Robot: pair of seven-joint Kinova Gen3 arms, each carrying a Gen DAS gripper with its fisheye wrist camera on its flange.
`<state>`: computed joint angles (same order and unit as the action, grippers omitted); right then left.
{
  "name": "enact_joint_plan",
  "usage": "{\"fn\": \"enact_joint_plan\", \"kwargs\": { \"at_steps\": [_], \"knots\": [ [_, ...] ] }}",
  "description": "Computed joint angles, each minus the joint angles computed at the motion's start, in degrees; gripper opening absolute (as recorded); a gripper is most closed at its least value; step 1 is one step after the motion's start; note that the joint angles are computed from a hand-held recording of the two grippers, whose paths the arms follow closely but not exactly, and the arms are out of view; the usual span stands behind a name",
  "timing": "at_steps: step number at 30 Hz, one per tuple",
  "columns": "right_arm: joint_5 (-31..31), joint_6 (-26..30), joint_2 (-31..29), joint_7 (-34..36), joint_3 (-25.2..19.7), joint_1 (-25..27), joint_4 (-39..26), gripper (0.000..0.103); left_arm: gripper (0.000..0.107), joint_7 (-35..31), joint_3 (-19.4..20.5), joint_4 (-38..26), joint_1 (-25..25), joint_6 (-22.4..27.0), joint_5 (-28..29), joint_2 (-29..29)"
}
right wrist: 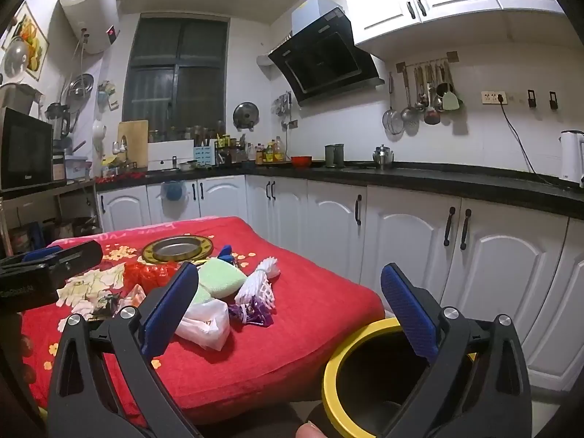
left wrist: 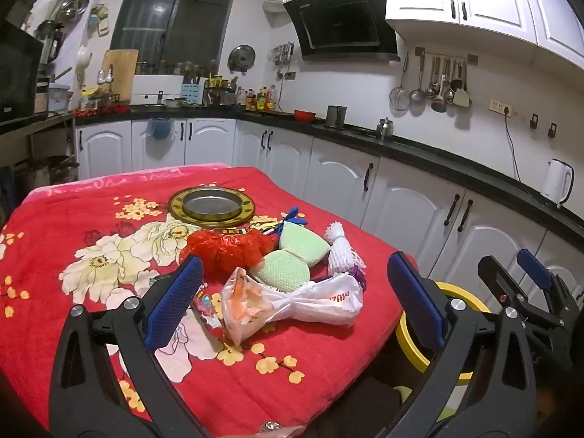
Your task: Collect trash
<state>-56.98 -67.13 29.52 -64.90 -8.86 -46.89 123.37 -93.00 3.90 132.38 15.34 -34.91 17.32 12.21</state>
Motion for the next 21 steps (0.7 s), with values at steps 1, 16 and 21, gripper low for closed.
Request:
{"fn": "enact_joint_plan", "kwargs": {
  "at_steps": [1, 16, 21],
  "knots": [
    [-0.16, -0.30, 0.00, -0.03, -0.10, -0.26, 0.10, 0.097, 0.093, 0.08, 0.03, 0.05, -0.04, -0.24, -0.15, 0.07],
    [0.88, -0.63, 0.40, -1.35, 0.08, 0.12, 0.63, 0.097, 0.093, 1.44, 0.11, 0.58, -1.20, -0.43, -2.05, -0.30],
    [0.75, -0.35, 0.21, -1.11, 0.07, 0.16, 0.56, 0.097, 0.093, 1.47, 0.14, 0.71, -1.15, -0.85, -2.14, -0.20]
  ]
}}
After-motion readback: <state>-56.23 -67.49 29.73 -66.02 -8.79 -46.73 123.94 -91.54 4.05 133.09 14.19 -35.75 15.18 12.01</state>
